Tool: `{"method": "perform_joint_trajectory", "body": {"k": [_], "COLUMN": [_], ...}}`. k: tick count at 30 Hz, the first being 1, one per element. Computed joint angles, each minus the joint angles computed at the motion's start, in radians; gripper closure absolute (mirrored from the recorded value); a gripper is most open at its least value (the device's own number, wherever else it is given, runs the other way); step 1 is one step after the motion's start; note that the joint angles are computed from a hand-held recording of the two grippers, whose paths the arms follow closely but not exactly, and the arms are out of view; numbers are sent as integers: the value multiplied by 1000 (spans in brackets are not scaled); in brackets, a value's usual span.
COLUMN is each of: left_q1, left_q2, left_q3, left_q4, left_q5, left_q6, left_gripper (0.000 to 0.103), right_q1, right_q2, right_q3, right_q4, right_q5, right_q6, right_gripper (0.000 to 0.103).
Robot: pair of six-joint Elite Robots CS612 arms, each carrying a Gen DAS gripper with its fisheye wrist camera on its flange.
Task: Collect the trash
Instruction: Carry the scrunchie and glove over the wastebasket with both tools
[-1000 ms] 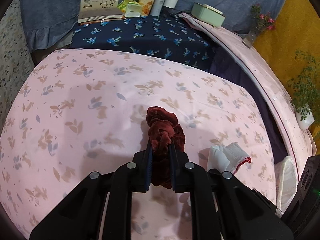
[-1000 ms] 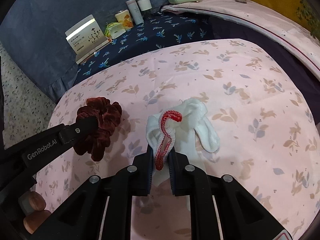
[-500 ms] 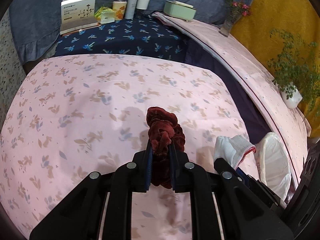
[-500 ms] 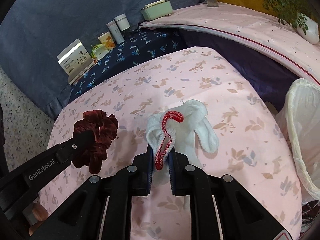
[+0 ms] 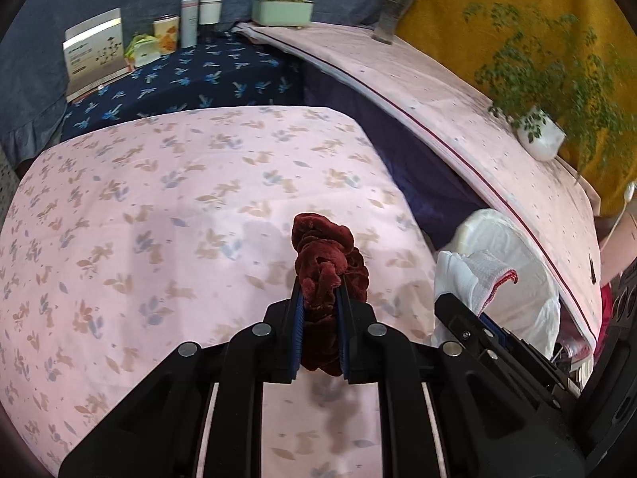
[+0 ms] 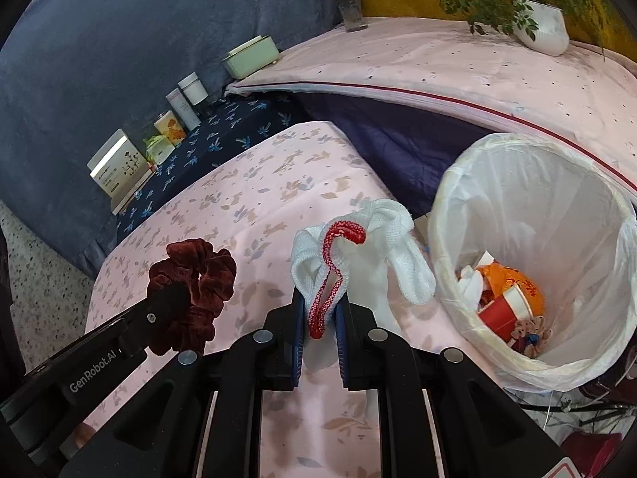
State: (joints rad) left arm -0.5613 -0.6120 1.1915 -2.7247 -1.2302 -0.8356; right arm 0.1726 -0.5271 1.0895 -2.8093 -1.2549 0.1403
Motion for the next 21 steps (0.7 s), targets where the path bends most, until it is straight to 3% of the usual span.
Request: {"method": "perform_joint_trajectory", "body": {"k": [21], "left_q1": [-58], "left_q2": [121], "left_q3": [-263], "left_q4": [140], "left_q5": [-34], "left_q6": [149], "left_gripper": [89], "right_q1": [-99], "right_q2": [-27], "right_q3": [78], "right_q4": [-86], "right_q5": [-23], "right_q6": [134], "right_gripper": [89]}}
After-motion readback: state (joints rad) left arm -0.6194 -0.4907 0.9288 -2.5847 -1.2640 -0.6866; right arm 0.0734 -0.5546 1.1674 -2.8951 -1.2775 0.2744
